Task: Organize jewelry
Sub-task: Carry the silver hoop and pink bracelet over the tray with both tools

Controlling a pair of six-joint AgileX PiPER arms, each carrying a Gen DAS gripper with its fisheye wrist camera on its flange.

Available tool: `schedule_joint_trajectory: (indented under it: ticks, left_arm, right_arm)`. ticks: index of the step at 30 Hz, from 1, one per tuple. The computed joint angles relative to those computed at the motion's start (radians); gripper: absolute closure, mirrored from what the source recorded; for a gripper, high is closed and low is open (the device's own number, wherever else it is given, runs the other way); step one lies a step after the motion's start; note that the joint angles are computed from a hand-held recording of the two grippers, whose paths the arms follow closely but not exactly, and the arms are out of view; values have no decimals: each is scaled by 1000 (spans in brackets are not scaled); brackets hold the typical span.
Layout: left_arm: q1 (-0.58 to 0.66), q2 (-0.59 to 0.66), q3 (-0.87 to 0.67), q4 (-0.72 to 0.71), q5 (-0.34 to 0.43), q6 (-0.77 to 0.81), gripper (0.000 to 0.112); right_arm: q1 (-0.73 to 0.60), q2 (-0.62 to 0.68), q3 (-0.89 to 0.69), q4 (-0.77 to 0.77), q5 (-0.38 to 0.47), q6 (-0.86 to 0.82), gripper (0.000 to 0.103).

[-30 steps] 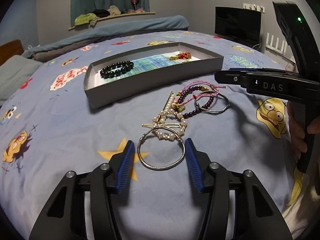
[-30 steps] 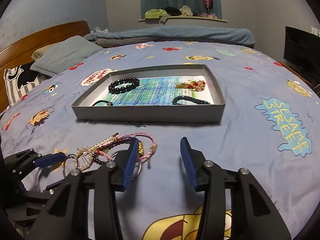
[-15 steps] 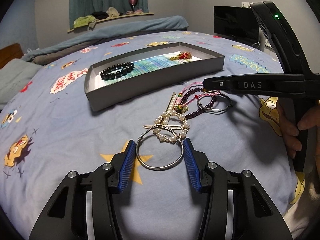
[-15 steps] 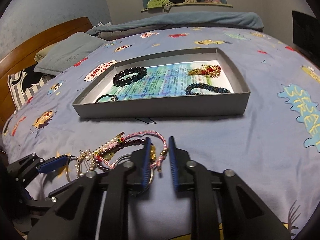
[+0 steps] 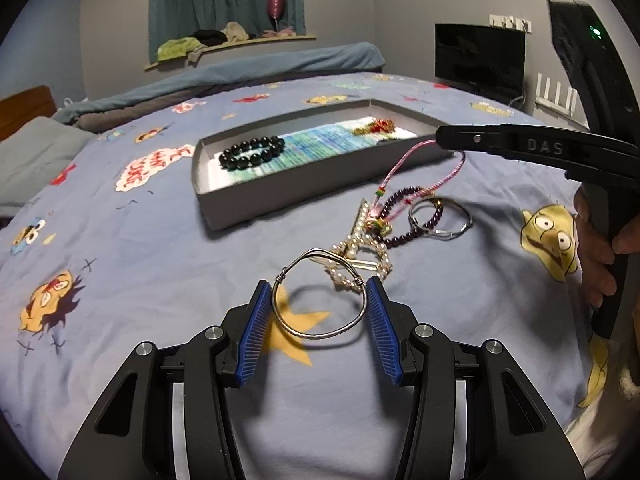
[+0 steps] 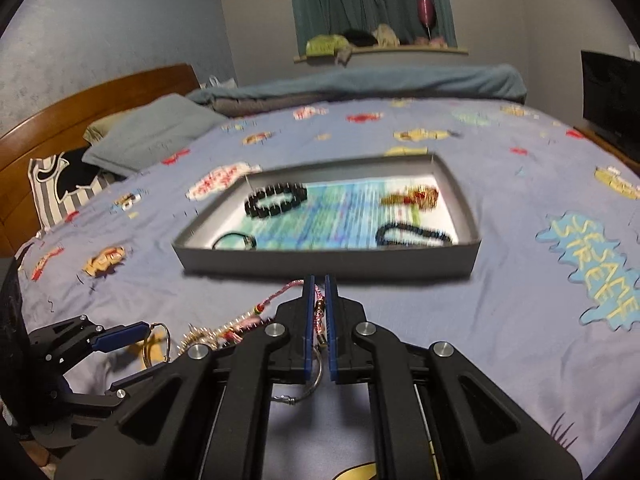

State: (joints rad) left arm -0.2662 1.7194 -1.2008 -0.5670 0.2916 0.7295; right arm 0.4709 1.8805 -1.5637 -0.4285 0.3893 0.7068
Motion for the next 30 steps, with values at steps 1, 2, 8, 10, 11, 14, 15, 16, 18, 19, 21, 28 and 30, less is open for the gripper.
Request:
schedule_joint_trajectory:
  ticks: [1, 2, 8, 10, 11, 14, 15, 16, 18, 19, 21, 28, 30]
  left_arm:
    - [4, -3, 2, -13, -4, 11, 62]
    - [6, -3, 0, -16, -4, 11, 62]
    - [5, 9, -22, 26, 9, -35, 62]
    - [5, 11, -27, 25, 11, -34, 62]
    - [6, 10, -29, 23, 13, -33, 62]
    - [7, 17, -57, 89, 29, -99, 62]
    - [9, 20, -69, 106, 40, -119, 62]
    - [14, 26, -95, 120, 62, -143, 62]
    - [20, 37, -133, 143, 92, -177, 62]
    - [25, 43, -164, 149, 115, -189, 62]
    - [26, 56, -208, 169, 138, -212, 62]
    - [31, 187, -506, 245, 302, -295, 62]
    - [35, 232, -585, 251, 342, -313, 62]
  right_arm:
    - [1, -7, 4, -9, -4, 8, 98]
    - [2, -15, 11, -23, -12, 22, 98]
    - [20, -67, 38, -161, -34, 140, 98]
    - [28, -79, 39, -217, -30, 185, 98]
    - [26, -81, 33, -209, -28, 175, 98]
    - [25, -83, 19, -217, -20, 178, 98]
    - [23, -80, 4, -208, -11, 163, 98]
    - [24, -76, -8, -201, -2, 152, 98]
    - [22, -65, -41, -193, 22, 135, 98]
    - [19, -58, -59, -174, 29, 114, 98]
    - [10, -39, -109, -140, 55, 68, 98]
    - [-25, 59, -327, -32, 141, -71, 98]
    - [-36, 122, -447, 13, 187, -141, 98]
